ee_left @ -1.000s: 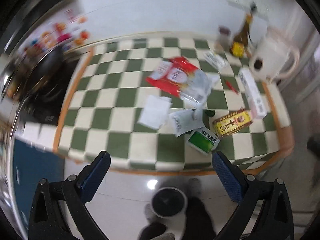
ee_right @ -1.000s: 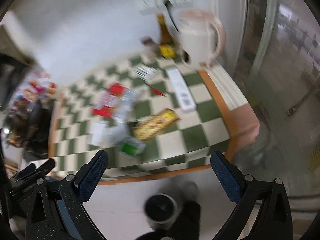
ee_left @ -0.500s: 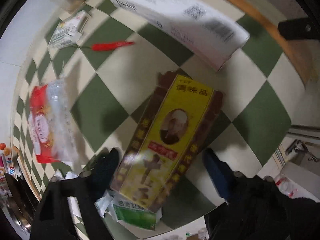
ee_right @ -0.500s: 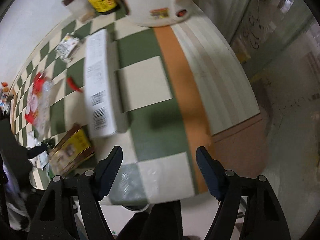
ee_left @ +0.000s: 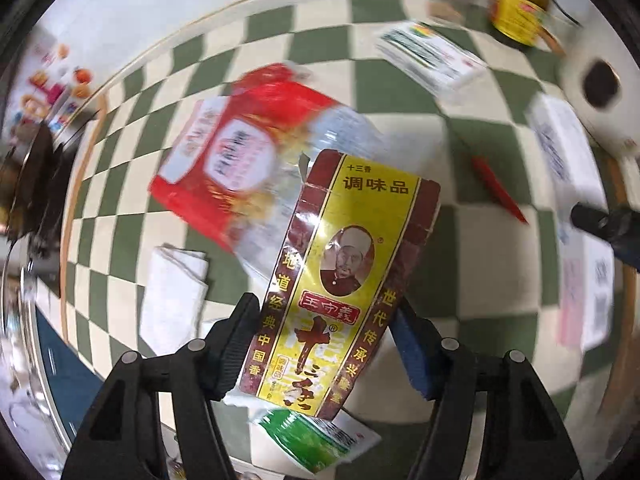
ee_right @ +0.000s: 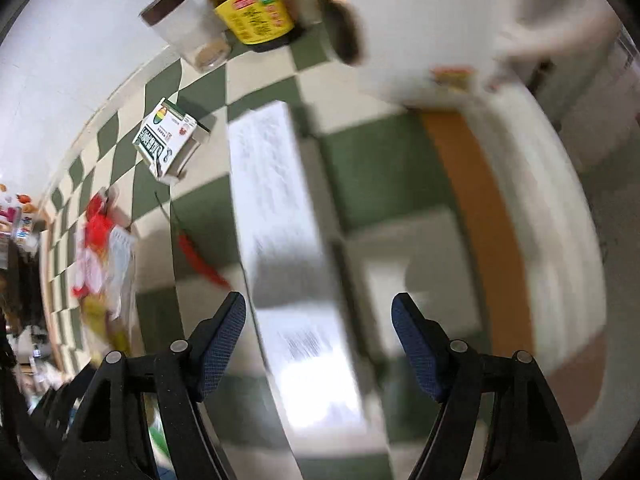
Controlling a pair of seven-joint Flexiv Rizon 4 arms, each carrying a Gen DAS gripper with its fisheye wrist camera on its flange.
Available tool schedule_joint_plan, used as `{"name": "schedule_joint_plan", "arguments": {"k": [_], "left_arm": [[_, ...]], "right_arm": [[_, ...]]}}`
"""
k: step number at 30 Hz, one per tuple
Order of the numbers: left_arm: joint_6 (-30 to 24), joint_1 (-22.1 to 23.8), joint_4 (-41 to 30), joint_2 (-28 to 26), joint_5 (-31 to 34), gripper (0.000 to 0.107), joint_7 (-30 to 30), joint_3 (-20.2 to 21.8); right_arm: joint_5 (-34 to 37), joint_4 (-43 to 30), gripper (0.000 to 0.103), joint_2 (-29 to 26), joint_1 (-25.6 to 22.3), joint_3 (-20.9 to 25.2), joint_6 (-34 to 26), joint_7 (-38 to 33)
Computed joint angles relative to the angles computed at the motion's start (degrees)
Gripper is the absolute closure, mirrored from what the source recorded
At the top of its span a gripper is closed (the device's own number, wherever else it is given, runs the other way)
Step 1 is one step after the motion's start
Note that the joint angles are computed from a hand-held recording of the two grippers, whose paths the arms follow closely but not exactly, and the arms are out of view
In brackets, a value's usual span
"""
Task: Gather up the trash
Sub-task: 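Grasp the yellow seasoning box with the left tool while the right tool grasps the white toothpaste box, then carry both boxes over the floor bin and open both tools to drop them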
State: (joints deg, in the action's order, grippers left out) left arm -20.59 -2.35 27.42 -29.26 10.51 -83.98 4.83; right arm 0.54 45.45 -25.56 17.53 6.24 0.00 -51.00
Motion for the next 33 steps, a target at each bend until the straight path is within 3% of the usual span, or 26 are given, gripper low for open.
{"name": "schedule_joint_plan", "arguments": {"k": [2, 5, 8, 13, 17, 22, 25, 29, 33], "left_arm": [[1.0, 0.4, 0.3, 0.4, -0.1, 0.045, -1.0, 0.2], [2.6, 1.1, 0.6, 0.9, -1.3, 0.045, -1.5, -0.4], [6.6, 1.9, 4.6, 3.6, -3.9, 0.045, -2.2, -1.3], [12.3, 5.0, 14.3, 11.0, -10.9, 0.045, 0.1, -2.7], [15.8, 9.4, 27.4, 21.5, -19.9, 0.045, 5.5, -1.4], [9.7, 14.5, 40.5, 32.5, -30.1, 0.045, 13.3, 4.1], [3.6, 16.3, 47.4, 37.6, -29.4, 0.045, 17.9, 7.2], [-1.3, 17.5, 59.5, 43.0, -22.6, 0.045, 21.9, 9.4], [2.4, 18.8, 75.7, 45.9, -16.4, 0.045, 22.0, 9.8]], "right_arm": [[-1.1, -5.1, 0.049, -3.9, 1.3, -0.3, -3.5, -0.5], [-5.2, -6.7, 0.051, -5.4, 3.9, -1.7, -4.0, -1.6], [-4.5, -1.5, 0.051, -1.6, 3.8, -1.0, 0.0, 0.8], [-6.0, 11.3, 0.051, 9.5, 5.2, 1.0, 7.5, 6.3], [-6.4, 23.7, 0.051, 21.5, 5.6, 4.3, 11.9, 10.7], [-7.7, 37.2, 0.051, 34.5, 8.8, 12.2, 11.7, 23.8], [-5.0, 42.8, 0.051, 38.9, 11.2, 16.2, 11.6, 31.8], [1.8, 50.7, 0.051, 41.2, 15.5, 20.2, 12.7, 40.2], [9.7, 61.3, 0.051, 41.4, 20.1, 22.8, 19.4, 45.8]]}}
